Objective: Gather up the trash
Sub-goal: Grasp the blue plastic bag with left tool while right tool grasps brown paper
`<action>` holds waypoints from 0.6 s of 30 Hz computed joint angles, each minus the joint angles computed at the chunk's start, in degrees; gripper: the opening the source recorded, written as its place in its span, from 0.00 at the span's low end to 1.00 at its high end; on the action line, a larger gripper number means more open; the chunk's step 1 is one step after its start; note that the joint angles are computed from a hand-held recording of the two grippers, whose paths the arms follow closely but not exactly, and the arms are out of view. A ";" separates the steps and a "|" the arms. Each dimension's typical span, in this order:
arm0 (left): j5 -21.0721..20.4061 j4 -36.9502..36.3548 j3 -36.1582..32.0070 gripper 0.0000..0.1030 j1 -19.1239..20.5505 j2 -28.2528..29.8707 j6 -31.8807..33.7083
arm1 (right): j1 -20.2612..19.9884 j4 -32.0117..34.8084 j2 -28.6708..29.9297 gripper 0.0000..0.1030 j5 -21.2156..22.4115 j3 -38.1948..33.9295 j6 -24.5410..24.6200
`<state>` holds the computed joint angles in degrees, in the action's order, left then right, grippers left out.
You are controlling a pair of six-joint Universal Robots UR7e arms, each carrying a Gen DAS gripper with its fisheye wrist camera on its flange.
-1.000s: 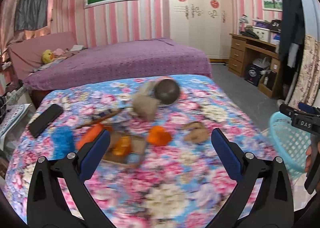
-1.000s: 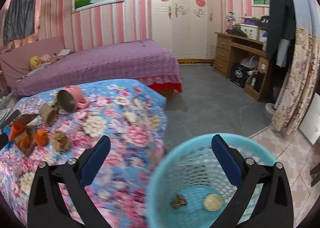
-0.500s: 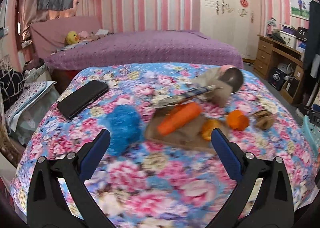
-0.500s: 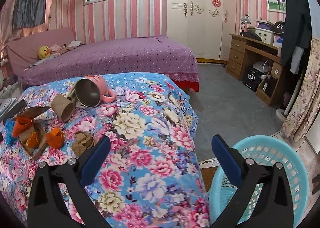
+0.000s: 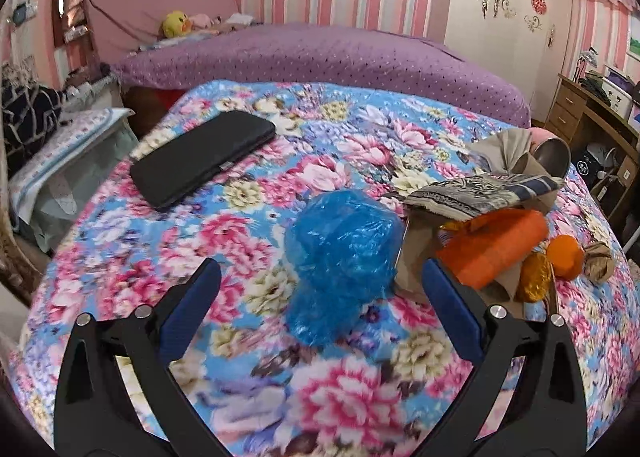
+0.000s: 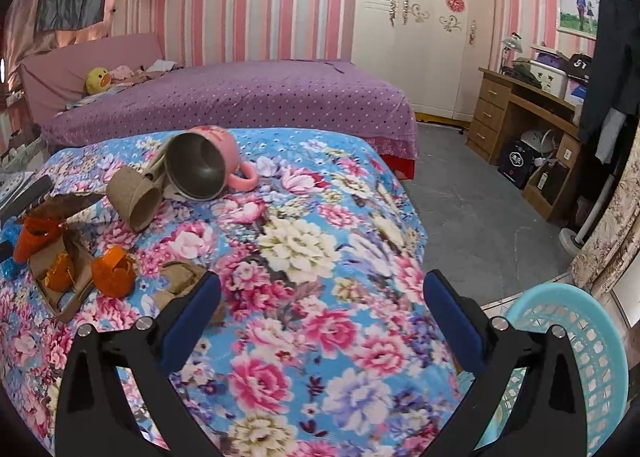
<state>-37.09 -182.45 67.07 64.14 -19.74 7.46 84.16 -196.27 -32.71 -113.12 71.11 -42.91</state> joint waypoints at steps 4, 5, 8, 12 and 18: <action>-4.02 5.72 -1.02 0.50 0.79 -0.49 -2.91 | 0.35 0.80 0.49 0.96 0.15 -0.13 -1.12; -4.41 6.13 -0.94 0.37 0.80 -0.55 -3.02 | 0.43 1.14 0.45 0.96 0.41 0.10 -1.39; -3.96 4.28 0.18 0.30 0.35 -0.83 -0.80 | 0.64 2.08 0.49 0.96 0.98 0.41 -1.64; -1.73 -1.00 4.32 0.29 -0.78 -2.73 1.74 | 0.86 5.17 0.16 0.96 2.58 0.88 -0.18; -0.21 -4.77 6.50 0.29 -1.55 -3.70 3.27 | 2.23 7.94 2.69 0.94 0.95 -1.53 -2.95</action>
<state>-37.30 -187.21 73.57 62.59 -23.44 10.73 86.39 -188.34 -30.02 -112.17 69.57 -45.86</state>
